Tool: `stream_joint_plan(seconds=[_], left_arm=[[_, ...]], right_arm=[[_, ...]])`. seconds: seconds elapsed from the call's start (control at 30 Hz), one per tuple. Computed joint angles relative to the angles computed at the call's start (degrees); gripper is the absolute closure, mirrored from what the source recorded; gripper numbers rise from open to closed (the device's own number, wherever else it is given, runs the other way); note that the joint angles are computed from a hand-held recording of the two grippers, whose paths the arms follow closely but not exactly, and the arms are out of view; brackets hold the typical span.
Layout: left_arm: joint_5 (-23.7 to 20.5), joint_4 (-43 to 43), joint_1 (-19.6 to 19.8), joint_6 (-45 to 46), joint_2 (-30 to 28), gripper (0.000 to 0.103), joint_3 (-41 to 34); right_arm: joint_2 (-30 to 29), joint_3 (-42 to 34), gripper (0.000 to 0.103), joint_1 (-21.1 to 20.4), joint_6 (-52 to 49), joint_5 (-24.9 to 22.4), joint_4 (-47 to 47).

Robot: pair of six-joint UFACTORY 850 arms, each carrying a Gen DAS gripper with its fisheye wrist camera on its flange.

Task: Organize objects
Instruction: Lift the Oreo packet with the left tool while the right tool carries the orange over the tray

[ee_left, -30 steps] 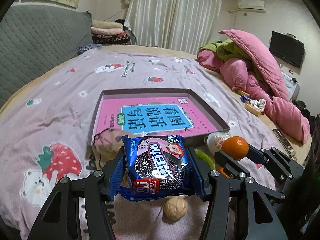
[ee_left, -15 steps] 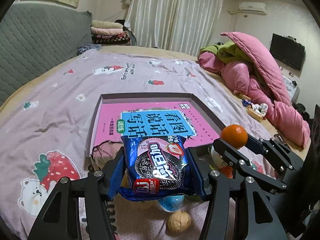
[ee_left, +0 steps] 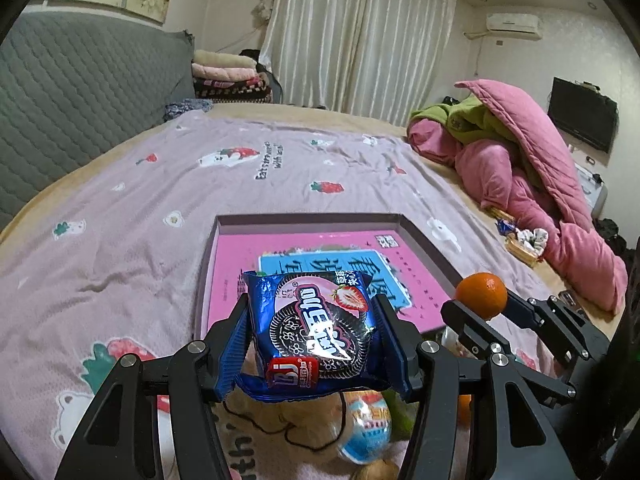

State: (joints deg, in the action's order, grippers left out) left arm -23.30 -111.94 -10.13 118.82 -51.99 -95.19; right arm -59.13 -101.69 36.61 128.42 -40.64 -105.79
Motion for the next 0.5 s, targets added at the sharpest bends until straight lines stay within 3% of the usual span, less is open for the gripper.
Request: stream_joint_plan(seconds=[0.5], left_arm=[[0.75,8.5,-0.27,-9.36,-2.9,0.043,-5.81]], right_arm=[[-0.74,-2.58,0.064,-1.31,-1.85,0.02,-0.4]])
